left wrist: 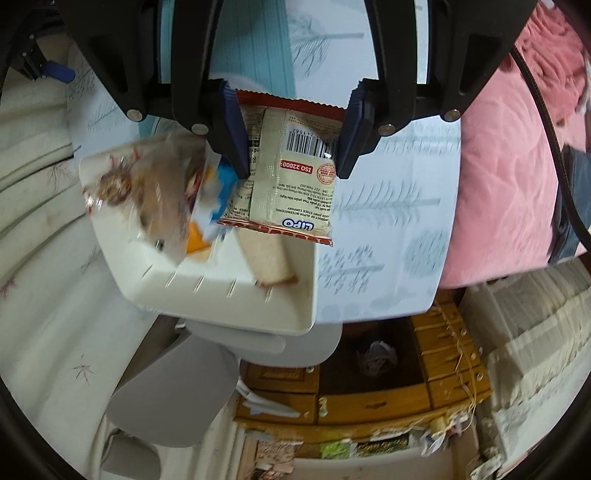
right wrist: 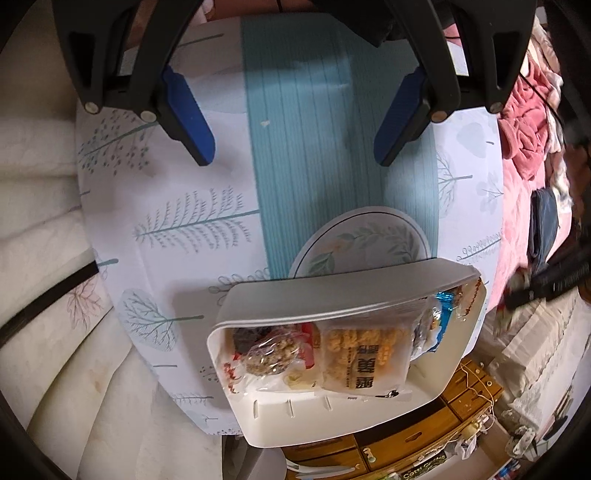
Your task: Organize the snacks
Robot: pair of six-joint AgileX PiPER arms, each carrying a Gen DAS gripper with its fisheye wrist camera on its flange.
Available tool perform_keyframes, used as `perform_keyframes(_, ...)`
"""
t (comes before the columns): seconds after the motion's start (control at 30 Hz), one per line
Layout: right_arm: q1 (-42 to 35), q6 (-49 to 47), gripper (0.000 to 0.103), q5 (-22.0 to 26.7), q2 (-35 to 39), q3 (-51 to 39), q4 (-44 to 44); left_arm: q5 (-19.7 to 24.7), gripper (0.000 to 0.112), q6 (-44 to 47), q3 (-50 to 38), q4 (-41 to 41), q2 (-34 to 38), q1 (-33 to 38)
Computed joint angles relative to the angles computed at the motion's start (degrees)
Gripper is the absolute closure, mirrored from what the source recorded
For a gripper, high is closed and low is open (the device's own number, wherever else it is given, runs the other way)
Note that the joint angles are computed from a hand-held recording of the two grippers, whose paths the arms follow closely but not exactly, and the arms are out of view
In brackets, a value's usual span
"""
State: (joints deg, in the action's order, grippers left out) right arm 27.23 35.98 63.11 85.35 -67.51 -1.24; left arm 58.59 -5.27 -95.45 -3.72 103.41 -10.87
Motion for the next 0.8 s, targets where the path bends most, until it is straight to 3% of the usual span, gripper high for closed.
perform_keyframes(0.27,-4.39,-7.12,0.014,1.12,0.94,-0.95,0.31,2.92,0.067,-1.83,-17.22,0.19,11.18,-2.26)
perform_keyframes(0.47,-5.32,-7.76,0.014,1.37,0.38,-0.04,0.59,7.46,0.067,-3.21,-28.62,-0.22,18.54,-3.1)
perform_keyframes(0.57,-4.63,-6.11,0.014,1.63,-0.36,0.44,0.14,7.59,0.061,-1.92,-28.78,-0.69,18.44,-3.24)
perform_keyframes(0.67,-3.23,-3.36,0.014,1.36,-1.33,1.24,-0.51,6.37,0.038,-0.96,-25.35,-1.01,16.13,-2.88)
perform_keyframes(0.8,0.36,2.98,0.014,1.19,-2.74,2.56,-2.13,3.36,0.038,1.15,-16.06,-3.42,10.33,-1.38)
